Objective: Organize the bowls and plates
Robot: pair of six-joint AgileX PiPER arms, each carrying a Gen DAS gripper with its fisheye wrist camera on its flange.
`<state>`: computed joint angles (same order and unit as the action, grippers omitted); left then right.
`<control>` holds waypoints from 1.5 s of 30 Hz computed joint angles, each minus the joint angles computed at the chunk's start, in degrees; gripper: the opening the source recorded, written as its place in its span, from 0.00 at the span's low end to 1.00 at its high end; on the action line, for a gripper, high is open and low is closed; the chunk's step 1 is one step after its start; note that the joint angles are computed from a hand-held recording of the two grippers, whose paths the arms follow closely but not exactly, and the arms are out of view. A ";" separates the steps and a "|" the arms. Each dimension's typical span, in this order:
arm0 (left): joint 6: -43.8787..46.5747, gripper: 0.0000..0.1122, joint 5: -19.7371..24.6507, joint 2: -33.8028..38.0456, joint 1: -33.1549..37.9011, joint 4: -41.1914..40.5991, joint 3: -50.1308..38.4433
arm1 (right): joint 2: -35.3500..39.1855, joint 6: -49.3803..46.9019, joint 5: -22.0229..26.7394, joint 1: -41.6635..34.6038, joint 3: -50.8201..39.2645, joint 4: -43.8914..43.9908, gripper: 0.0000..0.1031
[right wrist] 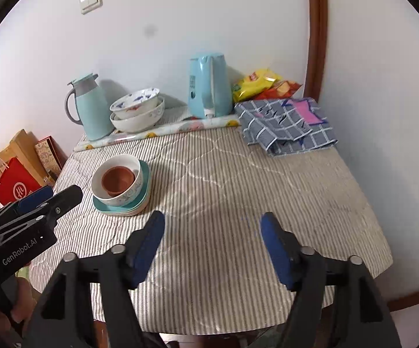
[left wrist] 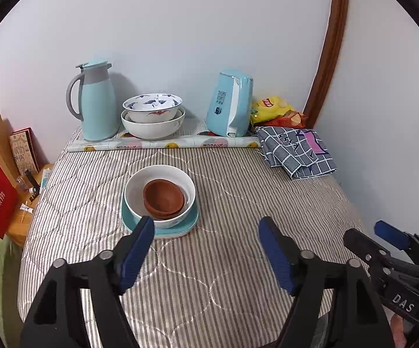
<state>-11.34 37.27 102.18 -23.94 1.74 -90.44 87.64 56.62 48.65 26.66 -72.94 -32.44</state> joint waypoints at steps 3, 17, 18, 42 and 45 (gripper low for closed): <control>-1.72 0.69 1.25 -0.29 -0.62 1.79 -0.66 | -1.43 1.86 1.00 0.63 0.90 -2.20 0.79; -7.78 0.76 2.02 -2.84 -2.98 8.71 1.25 | -3.25 3.59 2.59 1.34 1.66 -3.16 0.88; -8.14 0.76 2.06 -3.04 -3.03 9.02 1.38 | -3.42 3.85 2.71 1.46 1.62 -3.24 0.88; -9.00 0.76 2.21 -3.98 -4.01 9.73 1.94 | -5.69 5.74 4.86 2.72 2.83 -5.00 0.88; -9.14 0.76 2.24 -3.94 -4.07 9.94 1.94 | -5.67 5.81 4.97 2.78 2.83 -5.10 0.88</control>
<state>-20.48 39.51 98.24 -28.01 11.68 -88.50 81.97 62.43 53.62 29.44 -70.11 -37.54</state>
